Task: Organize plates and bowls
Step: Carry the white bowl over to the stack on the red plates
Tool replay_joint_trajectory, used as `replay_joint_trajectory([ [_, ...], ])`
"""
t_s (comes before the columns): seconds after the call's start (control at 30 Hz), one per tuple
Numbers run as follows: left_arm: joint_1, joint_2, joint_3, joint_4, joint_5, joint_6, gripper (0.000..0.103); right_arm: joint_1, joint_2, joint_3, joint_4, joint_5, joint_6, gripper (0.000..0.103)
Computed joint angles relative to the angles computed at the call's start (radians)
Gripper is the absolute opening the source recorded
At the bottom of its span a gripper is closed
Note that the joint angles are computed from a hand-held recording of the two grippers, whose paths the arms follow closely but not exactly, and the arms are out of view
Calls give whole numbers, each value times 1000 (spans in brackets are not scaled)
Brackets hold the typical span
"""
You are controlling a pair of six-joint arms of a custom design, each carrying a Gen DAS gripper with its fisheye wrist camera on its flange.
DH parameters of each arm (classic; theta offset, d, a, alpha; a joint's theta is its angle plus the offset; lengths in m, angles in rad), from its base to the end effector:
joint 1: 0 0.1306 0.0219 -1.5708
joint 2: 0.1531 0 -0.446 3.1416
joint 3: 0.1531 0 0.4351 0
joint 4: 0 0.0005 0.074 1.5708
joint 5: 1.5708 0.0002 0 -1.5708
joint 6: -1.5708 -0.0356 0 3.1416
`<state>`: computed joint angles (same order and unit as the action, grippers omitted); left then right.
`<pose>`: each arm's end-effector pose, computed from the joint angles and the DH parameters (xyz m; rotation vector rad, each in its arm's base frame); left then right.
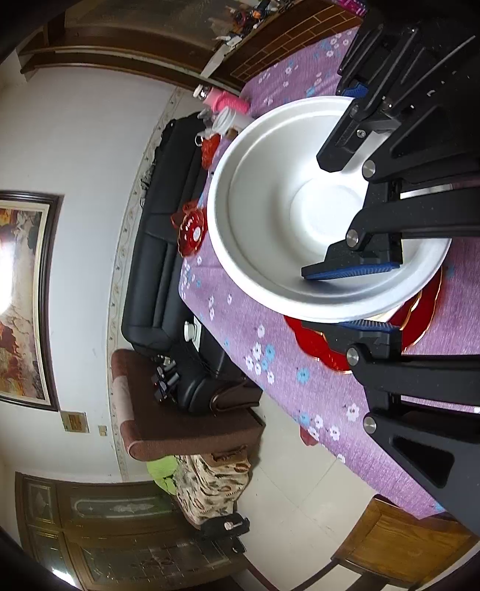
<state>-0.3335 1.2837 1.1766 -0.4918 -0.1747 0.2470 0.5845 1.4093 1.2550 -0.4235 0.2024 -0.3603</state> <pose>0.4600 -0.1534 0.4644 -0.0064 2.1629 -0.1453 0.4539 0.2911 0.4501 -0.1230 2.1506 0.3357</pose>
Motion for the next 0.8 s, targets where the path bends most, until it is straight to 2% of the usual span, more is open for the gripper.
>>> replay_joint_trajectory([
  [0.27,39,41,15,-11,2,-1,18,2,81,73,-45,-13,16,19],
  [0.47,37,83,40,-22,-21,-15,19,-12,127,111,-67,-28,29,19],
  [0.8,41,143,77,-38,-14,-26,21,-30,170,141,-93,-44,27,20],
])
